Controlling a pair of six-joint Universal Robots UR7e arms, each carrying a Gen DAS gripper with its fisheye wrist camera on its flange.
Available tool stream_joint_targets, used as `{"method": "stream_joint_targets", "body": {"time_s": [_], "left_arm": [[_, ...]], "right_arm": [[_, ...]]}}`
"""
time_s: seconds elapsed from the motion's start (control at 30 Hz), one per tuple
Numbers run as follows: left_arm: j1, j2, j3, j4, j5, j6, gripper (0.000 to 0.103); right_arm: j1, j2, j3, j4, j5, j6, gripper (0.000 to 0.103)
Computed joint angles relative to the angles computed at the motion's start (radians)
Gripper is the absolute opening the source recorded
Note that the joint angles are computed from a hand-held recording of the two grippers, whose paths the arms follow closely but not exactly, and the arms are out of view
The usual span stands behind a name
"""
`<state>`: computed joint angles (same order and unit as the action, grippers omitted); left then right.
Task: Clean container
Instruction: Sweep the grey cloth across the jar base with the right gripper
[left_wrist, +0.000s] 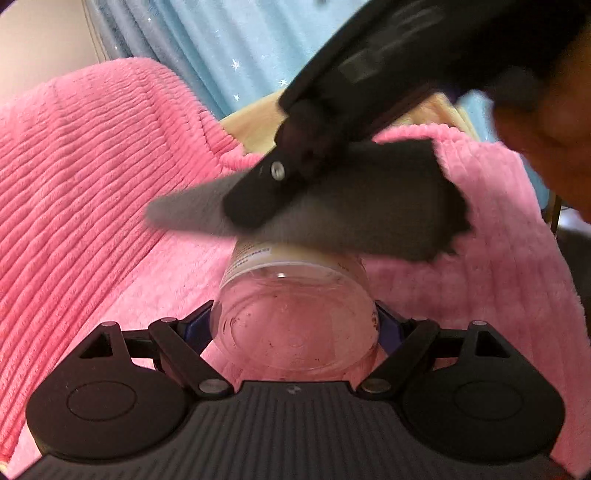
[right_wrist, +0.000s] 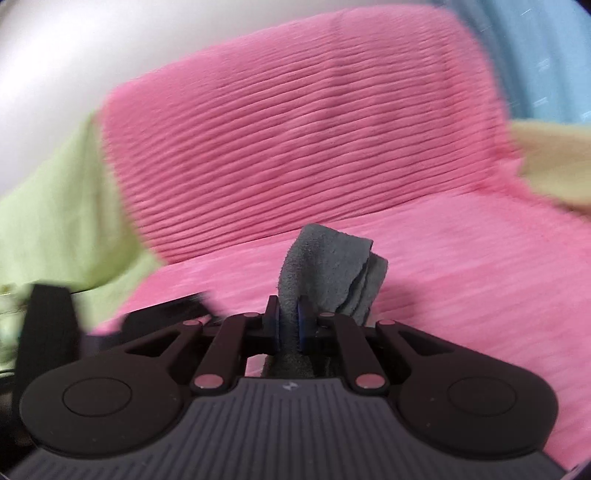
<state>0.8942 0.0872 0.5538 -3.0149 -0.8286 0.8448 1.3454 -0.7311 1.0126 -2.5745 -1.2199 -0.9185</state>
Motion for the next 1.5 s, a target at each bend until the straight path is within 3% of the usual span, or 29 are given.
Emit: {"method": "stream_joint_targets", "body": {"time_s": [0.03,0.1,0.2,0.27,0.33,0.47,0.57,0.63,0.77,0.83,0.93,1.07,1.13,1.3,1.4,1.5], "left_arm": [[0.002,0.01,-0.019,0.006,-0.003,0.009,0.085],[0.002,0.009,-0.017,0.003,-0.002,0.014,0.085],[0.006,0.017,-0.046,0.03,-0.008,-0.004,0.085],[-0.001,-0.006,0.006,0.009,-0.001,-0.016,0.085],[-0.001,-0.012,0.017,0.006,0.0,-0.019,0.085],[-0.002,-0.007,0.009,0.005,0.002,-0.007,0.085],[-0.002,-0.007,0.007,0.005,0.001,-0.008,0.085],[0.006,-0.028,0.019,0.045,-0.03,-0.105,0.086],[0.046,-0.124,0.104,0.118,-0.193,-0.453,0.087],[0.056,-0.139,0.117,0.134,-0.228,-0.513,0.086],[0.051,-0.131,0.11,0.122,-0.205,-0.466,0.085],[0.015,-0.079,0.085,0.04,-0.07,-0.191,0.085],[0.008,-0.05,0.048,0.024,-0.044,-0.098,0.085],[0.001,-0.01,-0.007,0.012,-0.027,-0.02,0.085],[0.004,0.021,-0.071,0.038,-0.028,-0.001,0.085],[-0.007,-0.017,0.025,-0.015,-0.005,-0.026,0.085]], "right_arm": [[0.002,0.005,0.004,-0.052,-0.02,0.017,0.007],[-0.001,0.001,0.007,-0.044,-0.014,0.038,0.008],[-0.007,-0.024,0.016,0.087,0.039,-0.001,0.008],[-0.008,-0.036,0.018,0.173,0.06,-0.035,0.007],[-0.004,-0.031,0.021,0.146,0.05,-0.066,0.006],[-0.001,0.005,-0.007,-0.005,0.008,0.051,0.006],[-0.006,0.011,-0.015,-0.004,0.018,0.083,0.007],[-0.002,0.005,0.001,-0.023,0.01,0.062,0.007],[-0.006,0.007,-0.006,-0.012,0.017,0.071,0.007],[-0.007,0.005,-0.007,-0.008,0.022,0.084,0.007],[-0.008,-0.008,0.001,0.032,0.035,0.066,0.007],[-0.01,-0.037,0.004,0.214,0.061,-0.045,0.007],[-0.008,-0.034,-0.003,0.216,0.056,-0.07,0.007],[-0.003,-0.006,0.012,-0.027,0.001,0.05,0.007],[-0.002,-0.028,0.033,0.018,0.006,0.022,0.008],[-0.003,-0.042,0.026,0.16,0.043,-0.069,0.007]]}}
